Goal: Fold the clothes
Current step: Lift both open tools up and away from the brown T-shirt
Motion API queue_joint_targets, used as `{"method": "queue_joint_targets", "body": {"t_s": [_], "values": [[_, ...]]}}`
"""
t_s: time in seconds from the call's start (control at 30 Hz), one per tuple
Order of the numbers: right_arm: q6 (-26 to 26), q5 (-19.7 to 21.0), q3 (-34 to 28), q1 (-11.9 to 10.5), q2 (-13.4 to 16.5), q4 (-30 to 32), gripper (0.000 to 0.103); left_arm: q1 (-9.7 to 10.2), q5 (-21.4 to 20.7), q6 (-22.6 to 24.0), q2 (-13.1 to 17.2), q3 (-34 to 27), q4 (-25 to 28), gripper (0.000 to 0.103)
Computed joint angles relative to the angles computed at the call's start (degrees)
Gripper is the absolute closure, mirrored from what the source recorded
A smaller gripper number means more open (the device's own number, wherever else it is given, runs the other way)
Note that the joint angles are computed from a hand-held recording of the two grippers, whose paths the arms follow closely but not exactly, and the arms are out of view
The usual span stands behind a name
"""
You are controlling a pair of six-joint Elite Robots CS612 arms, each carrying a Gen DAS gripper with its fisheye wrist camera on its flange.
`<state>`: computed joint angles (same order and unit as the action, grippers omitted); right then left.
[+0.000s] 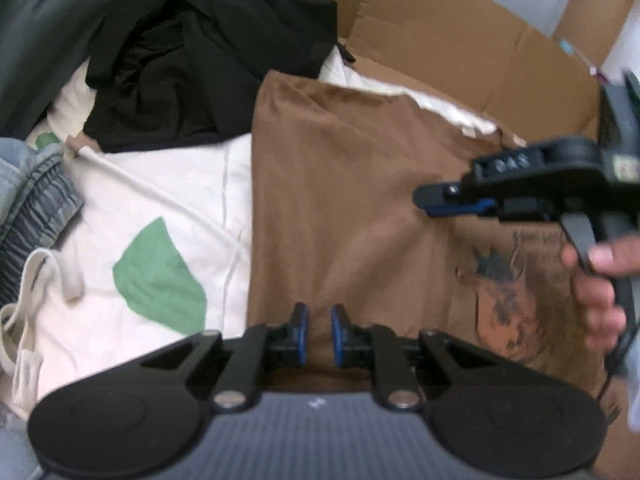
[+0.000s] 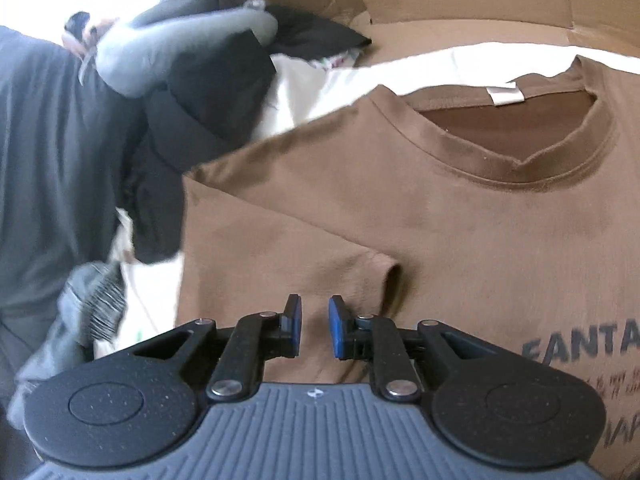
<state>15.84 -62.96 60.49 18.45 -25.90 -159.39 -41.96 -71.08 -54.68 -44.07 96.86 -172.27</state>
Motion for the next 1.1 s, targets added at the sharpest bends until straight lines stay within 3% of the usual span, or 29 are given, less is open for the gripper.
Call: {"method": "queue_joint_targets", "body": {"t_s": [0.17,0.3,0.4,0.57,0.6,0.63,0.67,0.7,0.73,0.8,0.87,0.97,1.1], "values": [[-4.57,-0.93,-0.77,-0.42,0.60,0.48,0.087,-0.74,0.38,1.95,-0.46,0.90,1.18,0.089],[-3.47,-4.72,-0.50,-0.40,0.29,-0.55,0.087,-0.84,1.53,2.51,-1.01,0.76,1.72,0.089],[-5.97,-6.89,0.47,0.06,-0.68,-0.30,0.086,-1.00,2.96,3.20,-1.29,0.76,0.62,0.088],[-8.87,-2.39,3.34,0.44,-2.30,-0.27,0.087,-0.69,2.29,3.43,-0.20,-0.93,0.19,0.083],[-10.77,-2.53,4.01,0.76,-2.64,-0.50,0.086,-0.69,2.07,3.12,0.07,-1.14,-0.10,0.080],[-12.52,-2.63,4.48,1.01,-2.89,-0.55,0.085,-0.71,1.86,2.76,0.33,-1.31,-0.48,0.071],[-14.27,-2.76,4.96,1.26,-3.14,-0.59,0.084,-0.83,2.28,2.45,0.57,-1.46,-0.50,0.062],[-15.57,-3.07,5.30,1.50,-3.32,-0.48,0.082,-0.96,2.77,2.15,0.79,-1.63,-0.28,0.060],[-16.44,-3.53,5.68,1.69,-3.52,-0.38,0.080,-1.00,2.74,1.97,1.02,-1.74,-0.47,0.058],[-17.68,-3.83,6.38,1.90,-3.82,-0.38,0.063,-0.93,1.91,2.27,1.34,-2.09,0.35,0.056],[-20.25,-4.36,7.37,2.18,-4.32,-0.19,0.058,-0.96,1.92,3.67,1.32,-2.44,2.11,0.056],[-27.13,-8.49,9.61,2.91,-5.29,-1.56,0.056,-0.94,2.16,4.71,0.79,-2.59,4.11,0.056],[-28.14,-8.02,11.60,2.31,-6.32,-2.77,0.055,-0.66,4.01,3.84,-0.34,-1.56,2.22,0.056]]}}
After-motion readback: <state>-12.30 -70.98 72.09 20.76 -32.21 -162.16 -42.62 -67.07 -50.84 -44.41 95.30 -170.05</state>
